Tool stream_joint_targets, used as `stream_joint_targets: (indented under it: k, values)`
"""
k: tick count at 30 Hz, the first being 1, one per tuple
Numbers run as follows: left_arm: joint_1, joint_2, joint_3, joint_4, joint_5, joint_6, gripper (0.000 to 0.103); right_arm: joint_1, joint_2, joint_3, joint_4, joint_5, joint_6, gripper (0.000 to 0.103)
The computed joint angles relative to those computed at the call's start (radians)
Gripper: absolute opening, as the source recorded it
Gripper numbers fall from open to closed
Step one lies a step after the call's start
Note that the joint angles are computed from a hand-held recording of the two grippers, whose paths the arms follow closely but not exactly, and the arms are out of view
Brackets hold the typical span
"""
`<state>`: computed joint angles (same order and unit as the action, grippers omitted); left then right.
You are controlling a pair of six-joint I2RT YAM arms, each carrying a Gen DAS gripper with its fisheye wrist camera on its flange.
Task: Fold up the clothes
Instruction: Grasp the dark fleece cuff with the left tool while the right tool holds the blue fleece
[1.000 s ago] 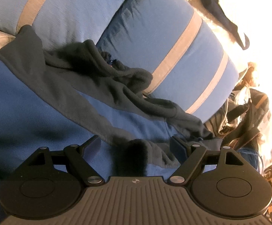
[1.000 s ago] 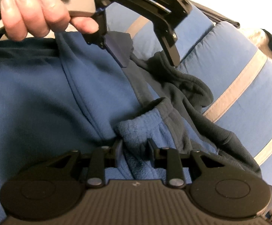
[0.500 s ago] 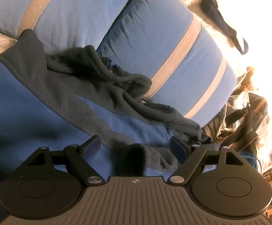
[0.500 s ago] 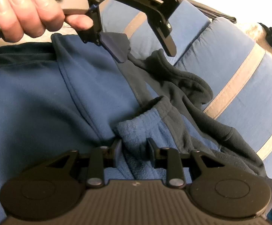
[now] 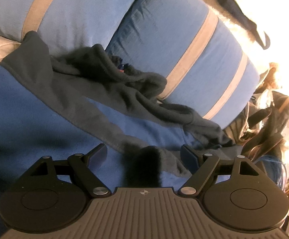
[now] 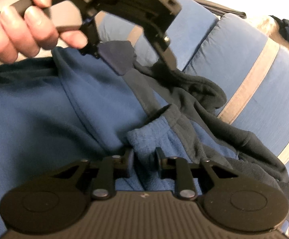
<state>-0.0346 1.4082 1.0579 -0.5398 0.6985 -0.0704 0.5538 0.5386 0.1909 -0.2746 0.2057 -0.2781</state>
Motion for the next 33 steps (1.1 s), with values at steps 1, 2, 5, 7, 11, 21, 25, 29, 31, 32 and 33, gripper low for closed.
stream_joint_targets:
  k: [1, 2, 5, 7, 11, 21, 25, 29, 31, 32, 33]
  values:
    - [0.002, 0.002, 0.003, -0.005, 0.008, 0.004, 0.081, -0.003, 0.0, 0.001, 0.001, -0.004, 0.003, 0.022]
    - [0.003, 0.002, 0.004, -0.011, 0.012, 0.006, 0.081, -0.005, -0.003, 0.002, 0.0, -0.006, 0.005, 0.022]
    - [0.002, 0.0, 0.007, -0.022, 0.02, 0.013, 0.081, -0.008, -0.014, 0.003, 0.0, -0.005, 0.01, 0.022]
    - [0.0, 0.002, 0.011, -0.033, 0.024, 0.02, 0.081, -0.004, -0.022, 0.003, -0.003, 0.0, 0.012, 0.022]
    - [-0.003, 0.01, 0.017, -0.053, 0.027, 0.033, 0.081, -0.002, -0.018, 0.008, -0.004, 0.005, 0.018, 0.022]
    - [-0.009, 0.036, 0.04, -0.1, 0.063, 0.045, 0.081, -0.013, -0.013, 0.006, 0.017, 0.009, 0.031, 0.022]
    - [-0.004, 0.042, 0.052, -0.127, 0.089, 0.05, 0.081, -0.013, -0.008, 0.008, 0.025, 0.019, 0.045, 0.023]
    - [-0.003, 0.041, 0.058, -0.14, 0.103, 0.052, 0.081, -0.003, -0.007, 0.009, 0.026, 0.032, 0.06, 0.023]
    - [-0.006, 0.042, 0.057, -0.138, 0.097, 0.049, 0.081, 0.002, -0.002, 0.008, 0.029, 0.037, 0.056, 0.023]
    - [-0.007, 0.042, 0.058, -0.14, 0.094, 0.047, 0.081, -0.001, -0.001, 0.007, 0.031, 0.037, 0.051, 0.023]
    - [-0.008, 0.043, 0.059, -0.141, 0.092, 0.046, 0.081, -0.001, -0.001, 0.006, 0.033, 0.038, 0.048, 0.023]
